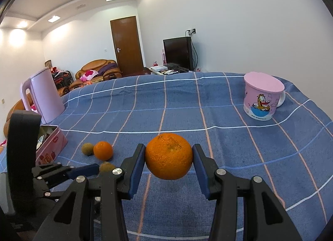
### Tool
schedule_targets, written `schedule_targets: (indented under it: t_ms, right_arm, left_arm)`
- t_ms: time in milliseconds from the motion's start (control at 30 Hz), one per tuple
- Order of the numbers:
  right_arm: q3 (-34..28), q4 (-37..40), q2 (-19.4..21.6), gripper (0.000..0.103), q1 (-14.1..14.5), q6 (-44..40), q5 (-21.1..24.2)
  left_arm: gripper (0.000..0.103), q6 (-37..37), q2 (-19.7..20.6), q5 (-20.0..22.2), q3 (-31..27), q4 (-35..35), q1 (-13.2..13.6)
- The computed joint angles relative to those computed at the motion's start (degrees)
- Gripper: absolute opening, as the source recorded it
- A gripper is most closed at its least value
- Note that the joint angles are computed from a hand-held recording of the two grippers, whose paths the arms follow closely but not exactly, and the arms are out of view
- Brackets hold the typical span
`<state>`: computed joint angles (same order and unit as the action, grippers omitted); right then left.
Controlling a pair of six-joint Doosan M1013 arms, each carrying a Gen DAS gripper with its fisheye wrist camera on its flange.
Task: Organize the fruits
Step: 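Grasp a small brown round fruit with the left gripper while the right lifts the orange, then lift the brown fruit with the left gripper while the right holds the orange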
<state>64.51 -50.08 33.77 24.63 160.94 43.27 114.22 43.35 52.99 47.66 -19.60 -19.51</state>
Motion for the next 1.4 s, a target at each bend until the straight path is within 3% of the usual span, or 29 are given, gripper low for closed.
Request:
schedule_targets:
  t_ms: [533, 1400]
  right_arm:
    - [1.9, -5.3, -0.9, 0.048, 0.5, 3.6, -2.3]
    - [4.5, -15.0, -2.1, 0.048, 1.6, 10.2, -4.7]
  left_arm:
    - [0.03, 3.6, -3.1, -7.6, 5.5, -4.5, 0.7]
    - [0.03, 4.4, -7.2, -21.0, 13.0, -5.0, 0.7]
